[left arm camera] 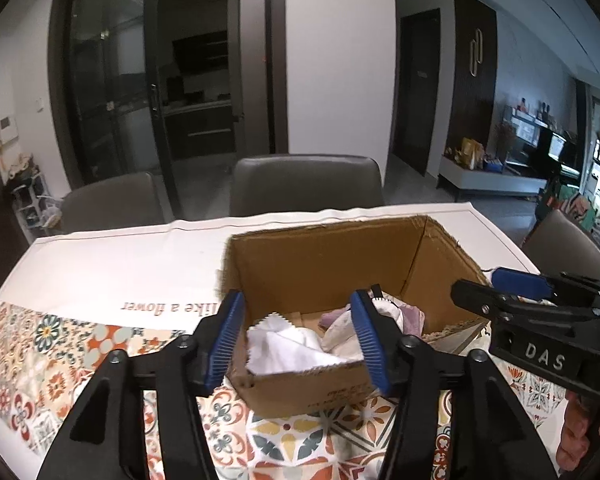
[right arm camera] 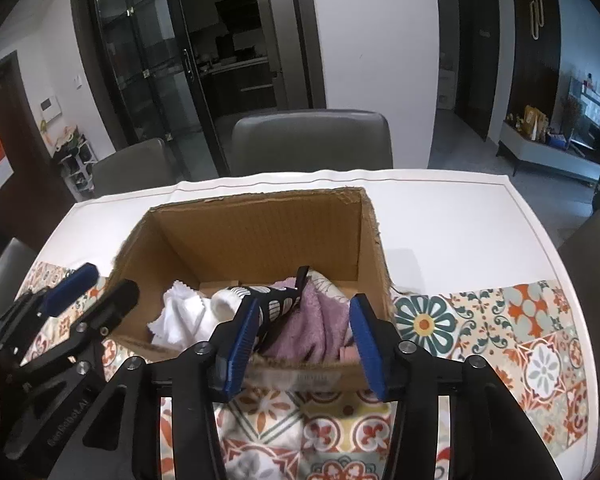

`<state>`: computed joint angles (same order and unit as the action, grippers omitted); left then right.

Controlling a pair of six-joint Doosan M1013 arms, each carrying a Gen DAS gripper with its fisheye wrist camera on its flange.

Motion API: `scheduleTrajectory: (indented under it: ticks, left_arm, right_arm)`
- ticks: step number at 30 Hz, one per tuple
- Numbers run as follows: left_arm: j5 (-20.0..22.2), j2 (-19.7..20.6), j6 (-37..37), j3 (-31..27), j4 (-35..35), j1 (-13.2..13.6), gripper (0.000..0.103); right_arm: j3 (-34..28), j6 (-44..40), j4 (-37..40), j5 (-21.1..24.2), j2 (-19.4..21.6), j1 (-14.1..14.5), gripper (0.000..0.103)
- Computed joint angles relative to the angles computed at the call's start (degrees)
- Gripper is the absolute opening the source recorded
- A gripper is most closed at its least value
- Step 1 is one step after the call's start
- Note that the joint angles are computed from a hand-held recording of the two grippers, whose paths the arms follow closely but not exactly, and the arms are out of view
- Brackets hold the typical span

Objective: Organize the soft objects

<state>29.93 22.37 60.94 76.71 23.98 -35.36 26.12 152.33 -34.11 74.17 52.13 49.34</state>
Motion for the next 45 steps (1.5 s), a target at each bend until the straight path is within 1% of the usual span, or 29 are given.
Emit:
scheduleTrajectory:
  ticks: [3, 4, 6, 8, 11, 14, 16, 20, 22, 25, 29, 32, 35, 39, 43, 45]
  left_arm:
    - [-0.2, -1.9, -2.3, 1.7, 1.5, -0.2, 0.065]
    - [-0.2, -2.3, -2.7, 2.0, 1.9, -0.2, 0.069]
    - [-0.9, -3.7, -5.0, 3.6, 4.3, -0.5, 0.075]
    - [-1.1, -5.2, -8.8, 5.2, 8.4, -1.0, 0.085]
    - [-0.7, -7.0, -14.3, 7.3, 14.7, -1.7, 0.092]
    - [-0.4, -8.6, -16.9, 9.0, 18.3, -2.2, 0.097]
    - [-0.3, -9.6, -18.1, 10.1, 20.0, -2.4, 0.098]
    - [-1.5, -12.1, -19.4, 12.9, 22.5, -2.9, 0.102]
    - [-2.4, -13.1, -18.7, 14.1, 22.7, -3.0, 0.103]
    - [-2.8, -14.6, -20.0, 15.8, 24.5, -3.4, 0.103]
    - [-2.6, -16.6, -24.7, 18.4, 30.3, -4.2, 0.103]
    - [-1.7, -17.7, -26.6, 19.5, 32.0, -4.8, 0.103]
    - [-1.0, -18.8, -27.3, 20.6, 31.5, -5.2, 0.103]
    - [1.0, -20.4, -31.4, 22.1, 33.6, -6.5, 0.103]
    - [3.6, -21.5, -34.7, 23.3, 35.6, -8.3, 0.103]
    - [4.2, -22.0, -35.8, 23.7, 35.8, -9.0, 0.103]
  right_arm:
    - [1.3, 1.2, -1.8, -0.1, -1.0, 1.0, 0.053]
    - [1.3, 1.4, -2.3, -0.1, -1.2, 1.2, 0.054]
    - [2.6, 2.9, -4.3, -0.4, -2.1, 2.2, 0.06]
    - [3.5, 4.2, -6.2, -0.2, -2.9, 2.9, 0.065]
    - [4.0, 6.2, -8.8, 0.9, -3.4, 4.0, 0.072]
    - [4.8, 8.9, -11.0, 1.9, -4.1, 5.2, 0.073]
    - [5.3, 10.1, -12.0, 2.6, -4.5, 5.9, 0.074]
    - [5.4, 11.9, -14.5, 5.0, -4.7, 7.6, 0.074]
    - [5.4, 12.8, -15.6, 6.0, -4.8, 8.4, 0.074]
    - [6.1, 14.7, -17.3, 7.4, -5.1, 9.8, 0.074]
    - [5.0, 15.7, -19.0, 11.4, -4.6, 11.4, 0.075]
    - [4.2, 16.5, -20.5, 13.7, -4.1, 12.5, 0.079]
    - [3.7, 16.7, -22.0, 15.6, -3.9, 13.4, 0.079]
    - [4.3, 17.0, -22.9, 16.2, -4.5, 14.3, 0.079]
    - [7.3, 17.4, -23.5, 15.3, -6.2, 15.1, 0.079]
    - [9.4, 18.1, -23.2, 14.4, -7.5, 15.5, 0.079]
